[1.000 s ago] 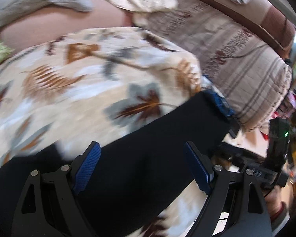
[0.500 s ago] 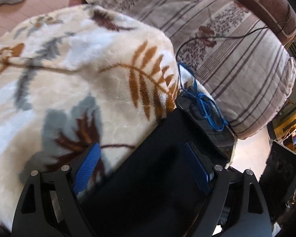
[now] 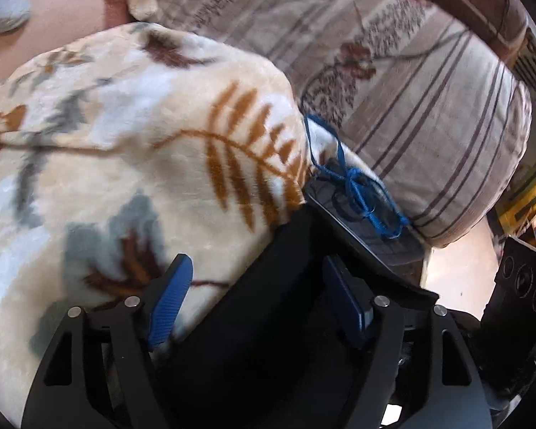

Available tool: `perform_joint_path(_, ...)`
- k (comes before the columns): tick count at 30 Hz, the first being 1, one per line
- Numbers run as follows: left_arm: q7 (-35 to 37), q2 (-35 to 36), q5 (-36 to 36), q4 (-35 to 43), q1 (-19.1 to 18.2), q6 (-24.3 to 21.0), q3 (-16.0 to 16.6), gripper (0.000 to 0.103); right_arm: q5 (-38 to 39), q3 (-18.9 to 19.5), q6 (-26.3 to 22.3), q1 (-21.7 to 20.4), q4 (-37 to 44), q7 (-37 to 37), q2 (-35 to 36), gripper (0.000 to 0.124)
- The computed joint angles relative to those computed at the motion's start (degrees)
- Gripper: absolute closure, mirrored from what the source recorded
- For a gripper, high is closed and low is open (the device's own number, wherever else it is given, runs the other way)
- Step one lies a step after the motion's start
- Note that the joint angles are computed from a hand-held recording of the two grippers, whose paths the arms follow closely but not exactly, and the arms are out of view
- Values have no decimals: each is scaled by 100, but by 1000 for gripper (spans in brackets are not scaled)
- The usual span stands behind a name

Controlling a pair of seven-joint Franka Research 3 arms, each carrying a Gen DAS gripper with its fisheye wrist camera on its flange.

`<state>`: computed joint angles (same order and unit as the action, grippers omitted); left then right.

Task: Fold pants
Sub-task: 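Fold the pants over with the right gripper toward the left gripper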

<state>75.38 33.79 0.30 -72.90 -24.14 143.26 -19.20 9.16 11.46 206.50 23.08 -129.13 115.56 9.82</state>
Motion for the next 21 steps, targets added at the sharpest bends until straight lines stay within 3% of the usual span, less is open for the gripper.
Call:
perform_joint_path(2, -120, -428, -52, -512, 108, 268, 20, 28, 289, -72, 89, 178, -104, -308, -163, 112)
perform_joint_path(5, -411, -1337, -324, -1550, 413, 791, 10, 28, -111, 11, 378, 99, -247, -81, -335, 115)
perform_joint_path(8, -799, -2136, -260, -2409, 519, 1105, 159, 28, 586, -46, 423, 546, -161, -1275, -478, 115)
perform_joint_path(10, -1046, -2650, -117, -2925, 558, 1142, 255, 28, 724, -9, 309, 675, -66, -1628, -534, 115)
perform_joint_path(17, -1829, -4520, -45, -4977, 673, 1499, 474, 28, -582, 299, -122, 741, 500, -1211, -304, 115)
perform_joint_path(21, -2711, -5470, 4, -6070, 752, 1857, 573, 25, -463, 355, -662, 1212, 1179, -1890, 170, 115)
